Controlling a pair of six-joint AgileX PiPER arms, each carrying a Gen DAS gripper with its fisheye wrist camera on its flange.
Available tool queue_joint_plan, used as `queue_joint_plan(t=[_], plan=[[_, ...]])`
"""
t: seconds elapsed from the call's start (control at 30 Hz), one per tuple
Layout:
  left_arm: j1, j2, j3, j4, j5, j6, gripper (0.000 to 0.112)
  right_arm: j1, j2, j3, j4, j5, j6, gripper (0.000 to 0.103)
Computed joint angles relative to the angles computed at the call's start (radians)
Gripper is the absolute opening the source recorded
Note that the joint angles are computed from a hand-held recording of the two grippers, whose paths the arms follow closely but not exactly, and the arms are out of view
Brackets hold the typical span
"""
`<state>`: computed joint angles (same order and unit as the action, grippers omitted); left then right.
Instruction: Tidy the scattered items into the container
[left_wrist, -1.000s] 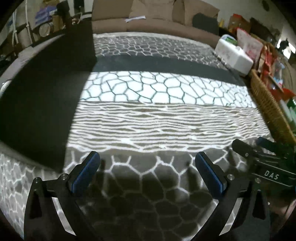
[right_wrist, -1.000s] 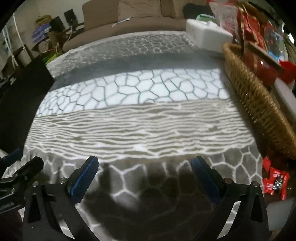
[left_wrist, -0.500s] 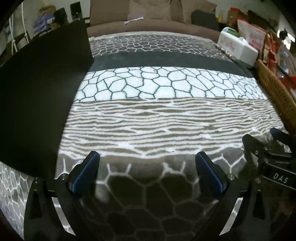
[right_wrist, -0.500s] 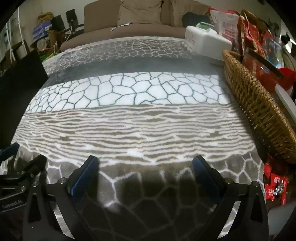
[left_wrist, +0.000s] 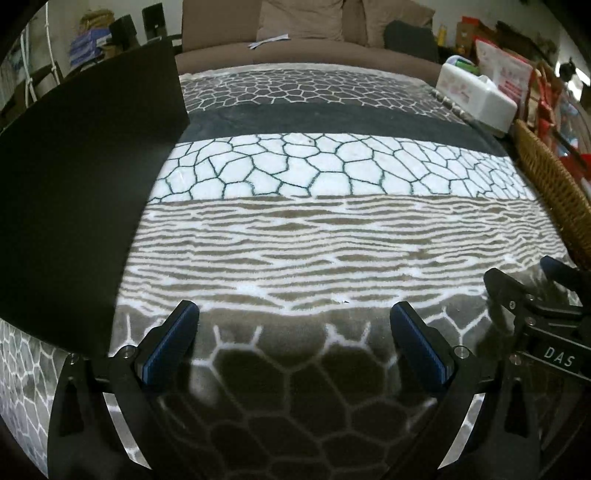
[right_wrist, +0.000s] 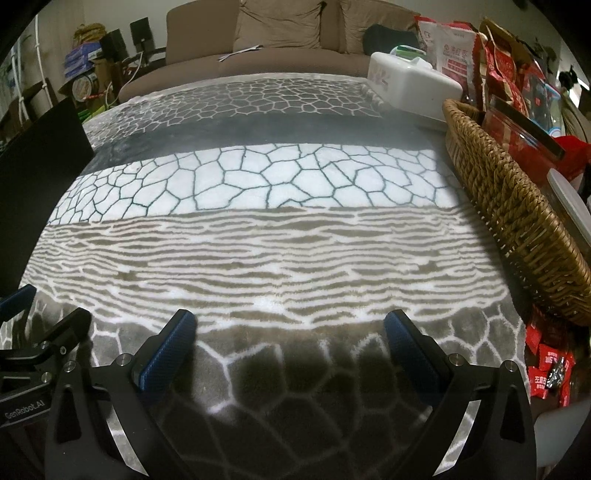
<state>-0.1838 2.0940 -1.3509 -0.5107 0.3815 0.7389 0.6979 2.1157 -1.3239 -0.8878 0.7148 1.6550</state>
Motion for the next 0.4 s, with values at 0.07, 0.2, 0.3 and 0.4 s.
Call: queue_joint_plan(t=[0.07,0.2,0.3,0.4], plan=[[0.000,0.000,0.000,-0.002,0.001,0.001,0.103,0.000,0.000,0.000,0.000,0.000,-0.001,0.103],[-0.002,-0.002,0.004,0.004,-0.004,-0.004,0.103,0.000,0.000,-0.001,0.001,0.000,-0.001,0.103],[-0.001,-0.005,0.007,-0.005,-0.003,0.005,0.103,0.000,0.000,-0.001,0.001,0.000,-0.001,0.103],[-0.005,-0.004,0.005,0.005,-0.004,-0.007,0.103,0.000,0.000,-0.001,0.001,0.000,-0.001,0.103]])
